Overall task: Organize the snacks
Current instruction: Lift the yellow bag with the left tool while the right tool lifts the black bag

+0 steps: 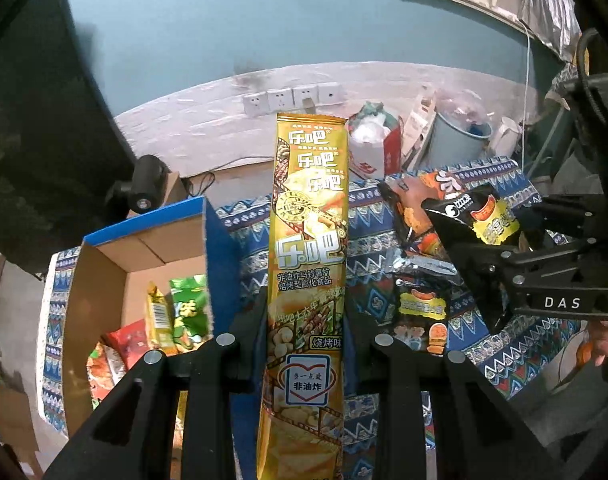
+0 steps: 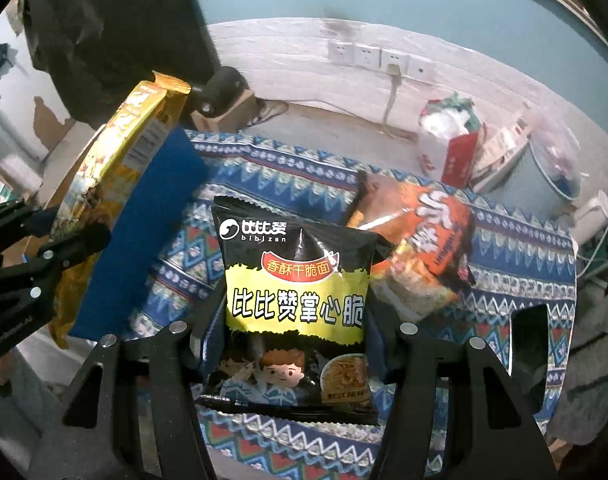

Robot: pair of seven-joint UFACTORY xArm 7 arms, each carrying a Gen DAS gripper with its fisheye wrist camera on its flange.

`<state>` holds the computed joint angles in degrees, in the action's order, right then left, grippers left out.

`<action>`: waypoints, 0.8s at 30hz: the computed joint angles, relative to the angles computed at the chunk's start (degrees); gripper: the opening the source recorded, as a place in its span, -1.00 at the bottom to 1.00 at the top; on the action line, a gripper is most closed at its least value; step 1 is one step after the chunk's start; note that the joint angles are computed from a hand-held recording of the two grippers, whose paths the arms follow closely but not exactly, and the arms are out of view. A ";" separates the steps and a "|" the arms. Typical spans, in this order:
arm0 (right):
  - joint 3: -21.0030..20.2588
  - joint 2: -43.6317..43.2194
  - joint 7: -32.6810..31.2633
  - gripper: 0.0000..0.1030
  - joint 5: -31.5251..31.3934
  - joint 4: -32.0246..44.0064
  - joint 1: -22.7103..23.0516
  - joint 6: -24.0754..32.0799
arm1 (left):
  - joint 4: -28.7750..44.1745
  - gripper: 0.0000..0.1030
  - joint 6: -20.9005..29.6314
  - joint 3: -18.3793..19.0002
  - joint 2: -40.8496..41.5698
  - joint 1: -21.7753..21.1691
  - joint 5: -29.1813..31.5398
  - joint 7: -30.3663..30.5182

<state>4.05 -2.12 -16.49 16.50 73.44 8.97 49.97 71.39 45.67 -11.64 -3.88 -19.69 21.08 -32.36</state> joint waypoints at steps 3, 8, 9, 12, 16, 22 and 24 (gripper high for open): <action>0.54 0.79 0.32 0.10 -0.02 1.28 0.54 0.18 | -1.25 -0.41 -0.29 0.40 -1.33 0.56 -0.12 -0.33; 1.35 2.17 0.76 0.10 0.06 3.40 1.51 0.40 | -3.27 -0.40 -0.69 0.63 -3.48 2.05 0.08 -0.85; 1.51 2.40 0.94 0.10 0.02 3.76 1.72 0.35 | -3.63 -0.41 -0.71 0.64 -3.88 2.41 0.31 -1.01; 2.04 3.35 1.29 0.10 -0.03 5.17 2.42 0.46 | -4.76 -0.40 -0.81 0.71 -5.07 3.49 0.56 -1.39; 2.79 4.81 1.81 0.10 -0.42 7.09 3.46 0.61 | -6.55 -0.40 -1.04 0.97 -6.80 4.90 0.10 -1.47; 3.91 7.55 2.82 0.10 -1.19 10.33 5.13 0.73 | -9.03 -0.40 -1.12 1.14 -9.07 7.20 0.39 -1.66; 4.26 8.61 3.08 0.10 -1.41 11.52 5.66 0.85 | -9.94 -0.40 -1.12 1.27 -9.85 7.98 0.42 -1.82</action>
